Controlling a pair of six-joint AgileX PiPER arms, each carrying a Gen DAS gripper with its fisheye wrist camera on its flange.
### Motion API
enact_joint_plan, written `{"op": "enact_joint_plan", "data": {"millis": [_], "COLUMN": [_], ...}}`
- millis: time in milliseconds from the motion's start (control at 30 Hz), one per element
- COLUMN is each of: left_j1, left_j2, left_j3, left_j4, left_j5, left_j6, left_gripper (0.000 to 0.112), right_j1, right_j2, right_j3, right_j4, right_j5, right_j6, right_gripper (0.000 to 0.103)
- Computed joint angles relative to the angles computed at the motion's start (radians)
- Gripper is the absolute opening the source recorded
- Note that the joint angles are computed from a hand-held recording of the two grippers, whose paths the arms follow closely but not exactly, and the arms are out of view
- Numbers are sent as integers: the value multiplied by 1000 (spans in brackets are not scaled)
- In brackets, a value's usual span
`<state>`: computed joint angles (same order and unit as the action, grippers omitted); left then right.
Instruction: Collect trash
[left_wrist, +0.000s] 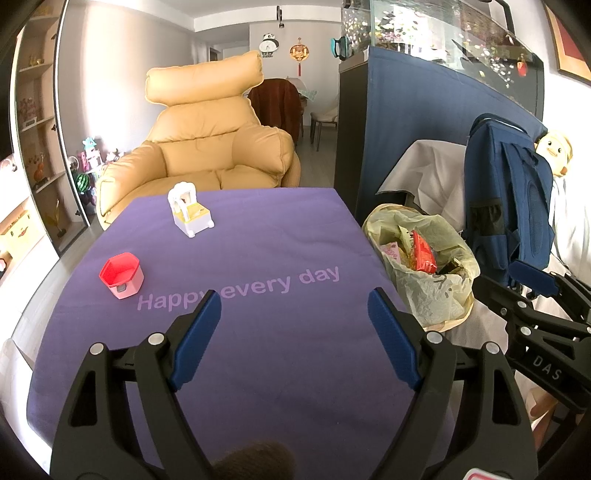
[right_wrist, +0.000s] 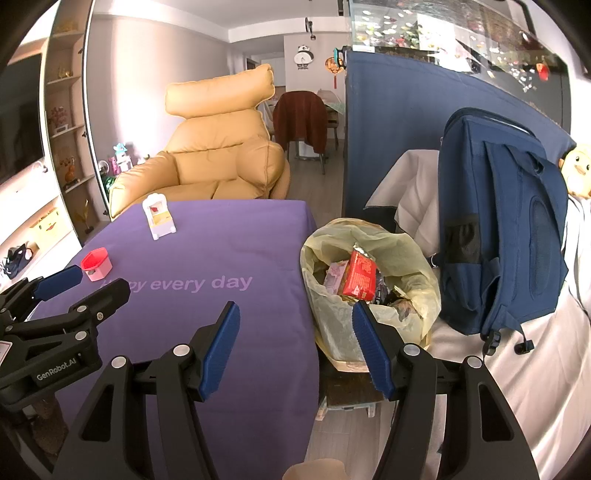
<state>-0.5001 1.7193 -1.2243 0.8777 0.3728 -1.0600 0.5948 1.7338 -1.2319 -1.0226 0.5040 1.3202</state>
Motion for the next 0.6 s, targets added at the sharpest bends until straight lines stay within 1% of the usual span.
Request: {"op": "enact_joint_plan", "data": {"millis": [100, 267, 367, 500, 567, 600], "left_j1": [-1, 12, 27, 47, 77, 92], "left_j2": [0, 3, 7, 30, 48, 55], "left_j3": [2, 10, 2, -32, -51, -53], "left_j4": [0, -28, -99, -151, -143, -117], "left_j5": [-2, -30, -39, -11, 9, 19], "left_j6": [2, 36, 113, 162, 156, 130], "left_gripper": [78, 78, 78, 78, 78, 78], "right_j1": [-2, -3, -4, 0, -10, -17], "right_j2": [-2, -1, -1, 8, 32, 58], "right_j3": [3, 2, 2, -5, -28, -56], "right_j4": [0, 2, 8, 16, 53, 102], "right_j5": [-2, -2, -2, 1, -19, -34], "right_j6": [0, -3, -8, -13, -48, -92], "right_gripper": [60, 60, 60, 60, 60, 60]}}
